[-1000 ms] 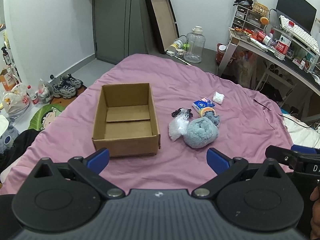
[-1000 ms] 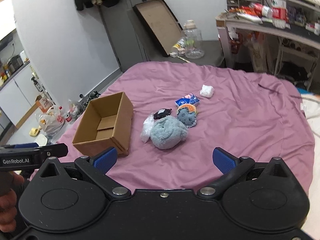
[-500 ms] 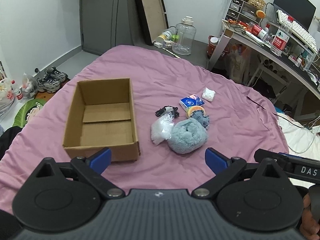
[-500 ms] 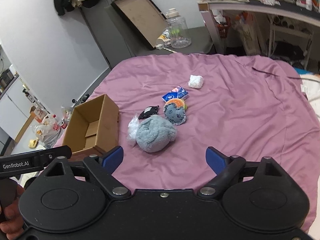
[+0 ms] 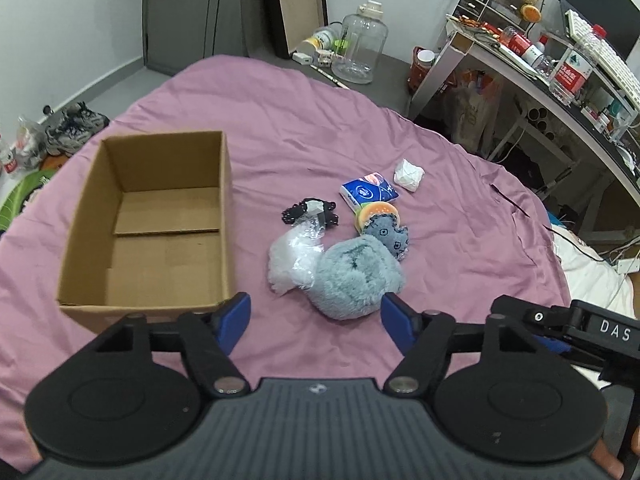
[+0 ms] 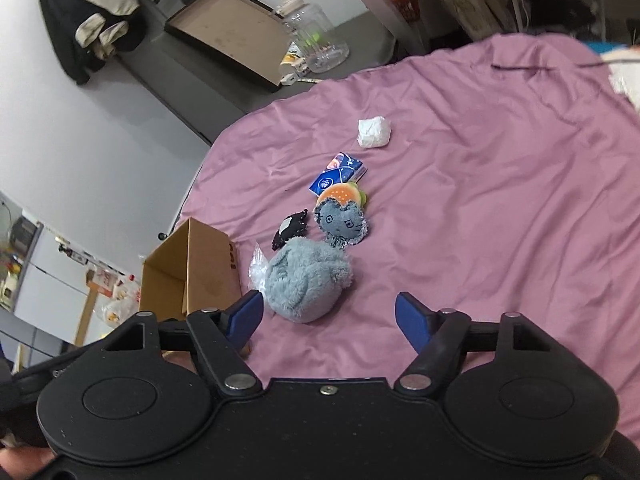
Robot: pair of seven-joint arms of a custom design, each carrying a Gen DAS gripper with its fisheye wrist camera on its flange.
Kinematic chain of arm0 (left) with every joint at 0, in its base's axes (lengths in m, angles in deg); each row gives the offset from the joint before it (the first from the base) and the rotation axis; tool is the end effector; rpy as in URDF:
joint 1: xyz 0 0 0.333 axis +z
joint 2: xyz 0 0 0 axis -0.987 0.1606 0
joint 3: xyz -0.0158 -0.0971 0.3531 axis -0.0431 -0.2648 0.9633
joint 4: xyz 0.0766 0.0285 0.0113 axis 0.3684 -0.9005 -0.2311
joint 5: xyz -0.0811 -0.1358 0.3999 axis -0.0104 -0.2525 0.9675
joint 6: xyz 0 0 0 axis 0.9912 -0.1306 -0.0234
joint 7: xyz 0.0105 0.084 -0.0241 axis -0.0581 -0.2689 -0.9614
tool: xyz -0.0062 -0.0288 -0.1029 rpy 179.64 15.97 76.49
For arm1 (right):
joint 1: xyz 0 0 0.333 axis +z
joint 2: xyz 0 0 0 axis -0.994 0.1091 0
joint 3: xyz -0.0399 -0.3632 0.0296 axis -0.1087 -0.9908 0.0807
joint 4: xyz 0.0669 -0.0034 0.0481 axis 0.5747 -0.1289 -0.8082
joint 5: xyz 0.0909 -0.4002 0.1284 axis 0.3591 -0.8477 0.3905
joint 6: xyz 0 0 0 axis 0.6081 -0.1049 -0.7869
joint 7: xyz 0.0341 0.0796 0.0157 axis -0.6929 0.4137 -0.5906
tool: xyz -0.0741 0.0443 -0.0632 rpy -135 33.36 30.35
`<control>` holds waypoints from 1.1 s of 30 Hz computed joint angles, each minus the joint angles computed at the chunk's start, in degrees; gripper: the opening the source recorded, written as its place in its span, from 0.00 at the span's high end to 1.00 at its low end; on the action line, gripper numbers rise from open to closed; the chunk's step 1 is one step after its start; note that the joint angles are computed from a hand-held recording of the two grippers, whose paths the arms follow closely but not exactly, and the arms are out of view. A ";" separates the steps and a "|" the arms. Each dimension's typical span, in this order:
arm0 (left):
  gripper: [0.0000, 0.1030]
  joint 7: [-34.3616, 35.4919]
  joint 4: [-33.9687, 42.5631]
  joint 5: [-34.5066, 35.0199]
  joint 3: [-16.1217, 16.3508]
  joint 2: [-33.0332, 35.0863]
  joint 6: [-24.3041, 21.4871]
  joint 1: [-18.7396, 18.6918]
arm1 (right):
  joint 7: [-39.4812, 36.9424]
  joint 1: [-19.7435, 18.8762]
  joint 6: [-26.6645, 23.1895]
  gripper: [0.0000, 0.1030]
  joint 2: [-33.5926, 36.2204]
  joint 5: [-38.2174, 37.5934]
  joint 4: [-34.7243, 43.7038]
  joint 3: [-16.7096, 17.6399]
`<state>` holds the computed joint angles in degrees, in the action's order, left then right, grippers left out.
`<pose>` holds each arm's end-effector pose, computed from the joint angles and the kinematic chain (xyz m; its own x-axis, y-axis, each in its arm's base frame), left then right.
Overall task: Organize soft objects
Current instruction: 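Reach both grippers to the fluffy blue plush ball and close on it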
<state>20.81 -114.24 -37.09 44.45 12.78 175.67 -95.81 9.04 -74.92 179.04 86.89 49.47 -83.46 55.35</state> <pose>0.5293 -0.3145 0.5640 0.2165 -0.9477 0.2347 -0.7776 -0.3127 -0.5455 0.6186 0.0999 0.5071 0.1185 -0.8229 -0.5556 -0.8771 0.1756 -0.4471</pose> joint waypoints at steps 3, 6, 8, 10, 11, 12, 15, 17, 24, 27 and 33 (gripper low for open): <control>0.42 0.53 1.20 -0.76 0.35 2.04 1.27 0.02 | -0.66 -0.46 -1.28 0.32 2.18 3.81 1.75 0.12; 0.50 2.03 2.72 -1.66 0.92 4.07 1.99 -0.13 | -1.61 -1.43 -3.22 0.39 4.23 8.35 3.29 0.58; 0.55 3.40 3.84 -2.54 1.33 5.44 2.22 -0.23 | -1.58 -2.17 -5.45 0.43 6.00 11.54 4.57 0.95; 0.57 5.44 4.73 -4.19 1.67 6.54 2.68 -0.26 | -0.77 -2.68 -7.03 0.47 7.41 12.93 5.49 1.38; 0.58 6.34 5.33 -4.73 1.81 7.23 2.79 -0.33 | -0.30 -2.85 -7.61 0.48 8.01 13.24 5.86 1.59; 0.58 7.52 5.97 -5.48 1.96 7.97 2.96 -0.34 | 0.25 -2.93 -7.83 0.48 8.53 13.05 6.22 1.76; 0.59 9.54 7.39 -7.10 2.54 9.87 3.42 -0.43 | 2.21 -3.32 -9.28 0.49 10.25 12.16 7.67 2.27; 0.61 11.01 8.69 -8.84 2.83 11.31 3.22 -0.30 | 3.54 -3.84 -10.83 0.50 11.57 12.57 8.82 2.61; 0.72 18.65 13.89 -14.75 3.07 16.25 0.97 0.21 | 8.11 -4.71 -14.33 0.68 14.95 10.87 11.70 3.65; 0.74 22.47 15.33 -18.16 2.66 17.88 0.74 0.64 | 7.67 -5.17 -15.20 0.68 15.56 11.46 12.15 4.31; 0.74 22.91 17.45 -18.15 3.96 20.25 0.00 -0.43 | 8.93 -5.24 -15.17 0.67 17.07 10.23 13.21 4.66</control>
